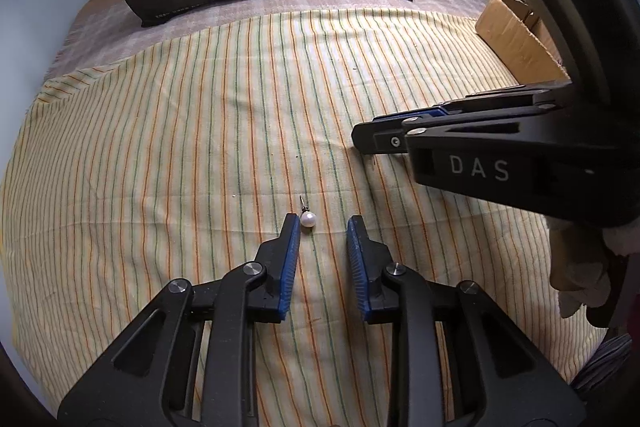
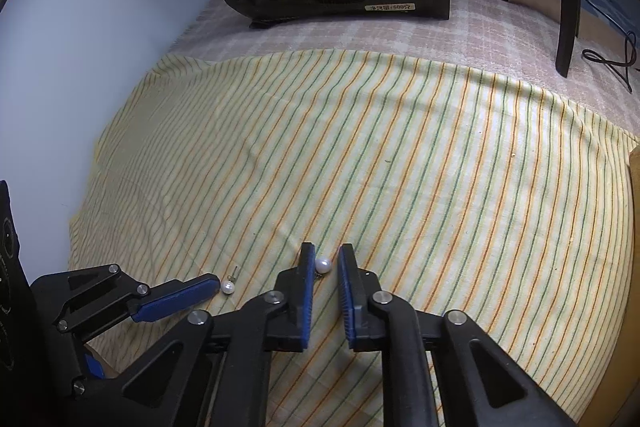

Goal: Organize jewelry
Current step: 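Close left tool on pearl earring while right tool closes on other earring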

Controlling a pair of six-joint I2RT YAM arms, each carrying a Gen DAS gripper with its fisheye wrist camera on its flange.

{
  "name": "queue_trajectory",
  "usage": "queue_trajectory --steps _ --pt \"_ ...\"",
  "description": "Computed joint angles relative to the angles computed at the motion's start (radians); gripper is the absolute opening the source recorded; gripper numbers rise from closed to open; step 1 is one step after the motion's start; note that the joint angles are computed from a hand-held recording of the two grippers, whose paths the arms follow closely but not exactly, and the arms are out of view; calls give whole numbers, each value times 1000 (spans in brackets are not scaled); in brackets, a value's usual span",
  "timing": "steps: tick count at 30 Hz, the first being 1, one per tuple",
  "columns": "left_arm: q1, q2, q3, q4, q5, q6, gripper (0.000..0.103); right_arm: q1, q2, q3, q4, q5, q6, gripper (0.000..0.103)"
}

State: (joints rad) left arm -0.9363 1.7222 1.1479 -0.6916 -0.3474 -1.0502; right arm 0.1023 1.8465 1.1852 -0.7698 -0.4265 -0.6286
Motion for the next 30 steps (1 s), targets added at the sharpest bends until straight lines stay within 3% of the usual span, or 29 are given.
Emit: queue_trajectory --steps 6,11,30 --pt "14 14 6 -2 -1 14 21 -17 -7 -4 -9 -5 -19 6" --pt "12 21 8 -16 -12 14 7 -21 -7 -4 -11 -7 -23 6" --pt "-50 -11 76 -113 -112 -58 6 -123 -96 11 -86 -63 -83 6"
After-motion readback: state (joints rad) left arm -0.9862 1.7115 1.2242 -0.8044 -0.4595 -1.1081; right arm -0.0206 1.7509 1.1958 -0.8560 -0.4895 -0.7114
